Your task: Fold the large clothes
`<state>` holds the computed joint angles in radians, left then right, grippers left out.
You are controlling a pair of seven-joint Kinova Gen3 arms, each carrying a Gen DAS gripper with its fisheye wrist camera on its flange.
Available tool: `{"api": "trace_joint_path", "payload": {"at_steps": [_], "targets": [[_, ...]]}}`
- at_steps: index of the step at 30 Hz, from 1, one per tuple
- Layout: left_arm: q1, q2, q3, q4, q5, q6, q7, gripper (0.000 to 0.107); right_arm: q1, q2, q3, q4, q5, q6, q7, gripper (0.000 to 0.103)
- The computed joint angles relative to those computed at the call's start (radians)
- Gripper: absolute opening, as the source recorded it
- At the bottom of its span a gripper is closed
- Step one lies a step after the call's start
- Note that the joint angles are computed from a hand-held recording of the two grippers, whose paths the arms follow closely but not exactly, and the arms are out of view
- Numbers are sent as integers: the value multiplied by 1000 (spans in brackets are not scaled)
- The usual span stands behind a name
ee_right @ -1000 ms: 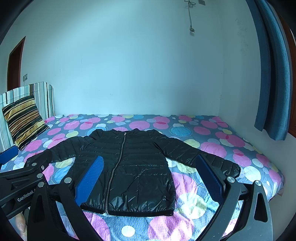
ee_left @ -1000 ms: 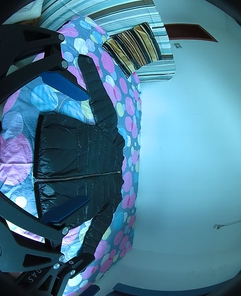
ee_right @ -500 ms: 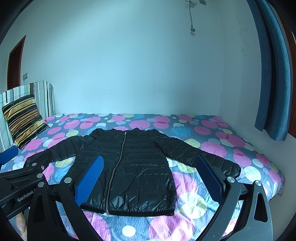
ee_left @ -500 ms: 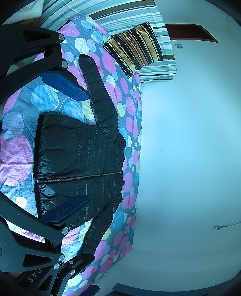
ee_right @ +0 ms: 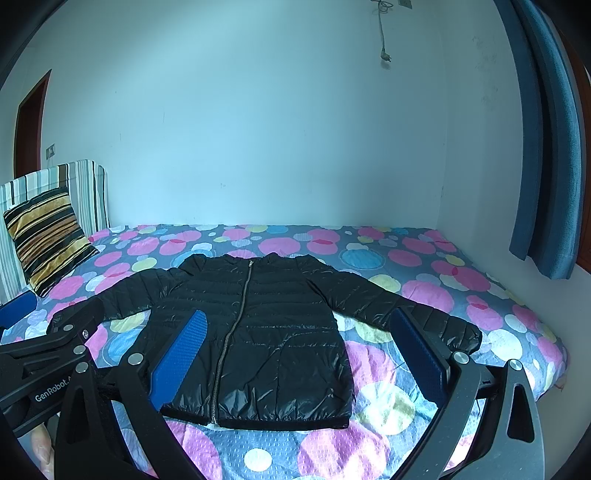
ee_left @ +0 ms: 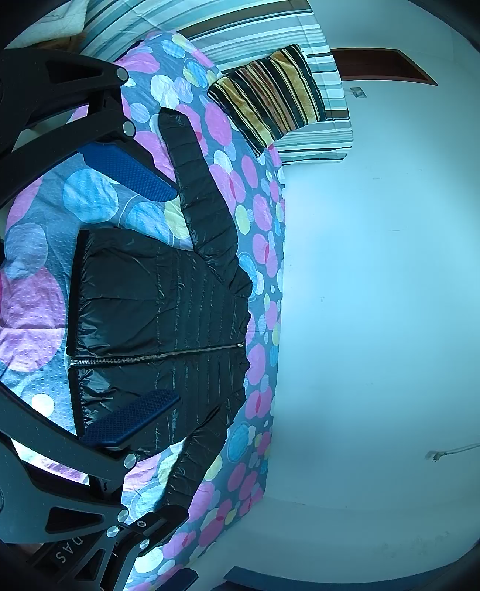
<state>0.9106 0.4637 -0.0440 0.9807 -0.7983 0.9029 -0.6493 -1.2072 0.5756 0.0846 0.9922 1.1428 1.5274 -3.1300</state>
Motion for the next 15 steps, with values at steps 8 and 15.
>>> {"api": "trace_joint_path", "payload": {"at_steps": [8, 15], "targets": [[-1, -2, -1, 4, 1, -3, 1, 101, -1, 5, 2, -11, -3, 3, 6, 99], [-3, 2, 1, -9, 9, 5, -9, 101, -1, 6, 5, -14, -7, 1, 9, 99]]}}
